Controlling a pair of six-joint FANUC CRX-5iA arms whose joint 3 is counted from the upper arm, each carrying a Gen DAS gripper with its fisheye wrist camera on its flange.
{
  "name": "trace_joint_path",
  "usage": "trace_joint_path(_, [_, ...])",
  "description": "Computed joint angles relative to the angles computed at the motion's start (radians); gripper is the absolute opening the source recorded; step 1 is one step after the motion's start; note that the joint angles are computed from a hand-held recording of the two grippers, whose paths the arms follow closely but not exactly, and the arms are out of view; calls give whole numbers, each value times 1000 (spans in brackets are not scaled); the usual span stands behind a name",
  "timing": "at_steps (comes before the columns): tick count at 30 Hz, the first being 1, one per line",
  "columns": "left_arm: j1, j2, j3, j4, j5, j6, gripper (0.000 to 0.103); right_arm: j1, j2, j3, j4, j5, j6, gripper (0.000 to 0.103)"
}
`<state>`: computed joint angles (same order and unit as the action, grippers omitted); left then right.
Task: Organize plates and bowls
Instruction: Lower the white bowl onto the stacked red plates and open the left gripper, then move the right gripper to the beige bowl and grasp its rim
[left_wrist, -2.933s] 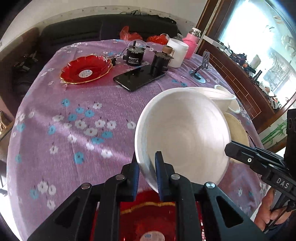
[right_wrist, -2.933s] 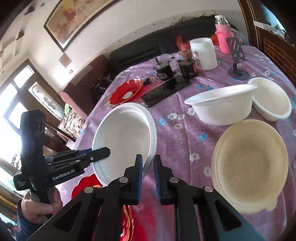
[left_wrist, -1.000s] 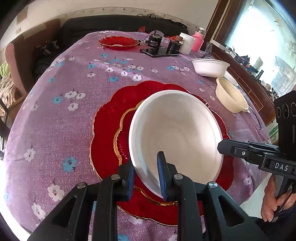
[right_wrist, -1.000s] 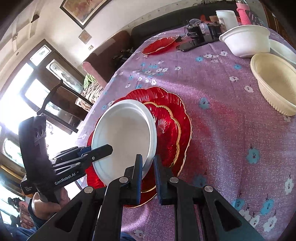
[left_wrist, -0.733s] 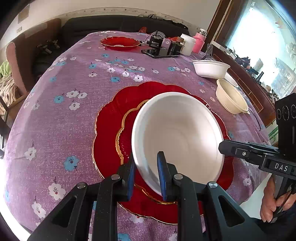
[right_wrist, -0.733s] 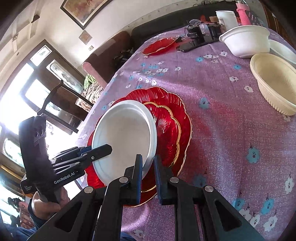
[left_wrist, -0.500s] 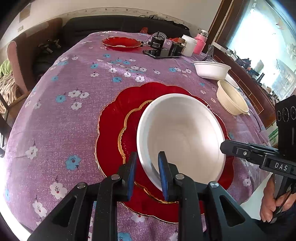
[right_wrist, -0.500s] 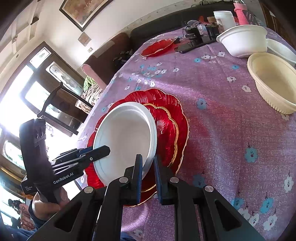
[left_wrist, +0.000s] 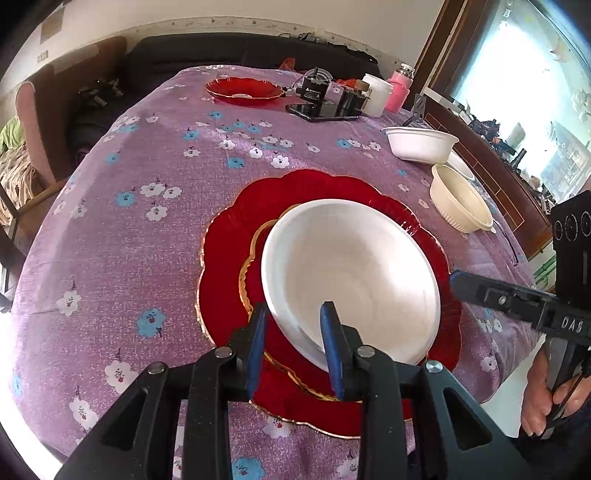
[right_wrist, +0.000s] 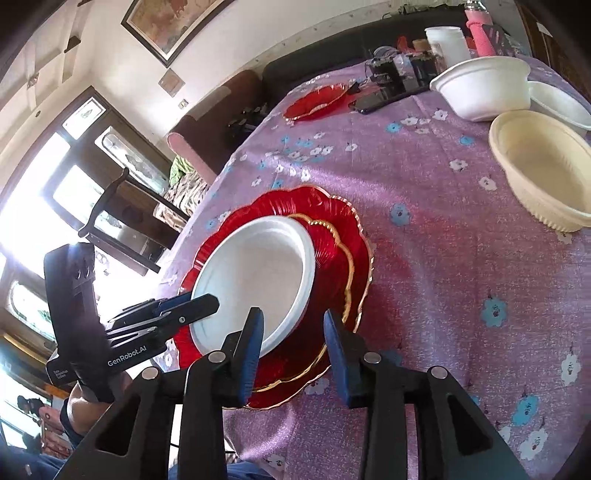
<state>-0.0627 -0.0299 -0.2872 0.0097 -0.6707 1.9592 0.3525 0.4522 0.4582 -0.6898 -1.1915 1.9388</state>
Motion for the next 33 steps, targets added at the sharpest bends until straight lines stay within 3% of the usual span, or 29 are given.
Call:
trace_joint_path(10, [56,-120,-134,108,74,-64,27,-32,-8,-21,16,42,-42,34])
trace_joint_path(15, [69,-158,-149,79,68,-21,27,-23,7,-19,35,30,-57,31])
trace_joint_path(18, [69,-148,-132,29,34,24,27,-16,14,-13,44,24,-63,25])
trace_joint_path(27, [79,-82,-154,148,81,-93,27,6,17,-19,54,34,-67,15])
trace_joint_path(30, [54,-44,-77,24,37,2,28,19,23,-10,73,42,-73,15])
trace_joint_path(33, [68,-23,-53,19,35,-1,31,35,35,6,94,56,-85,15])
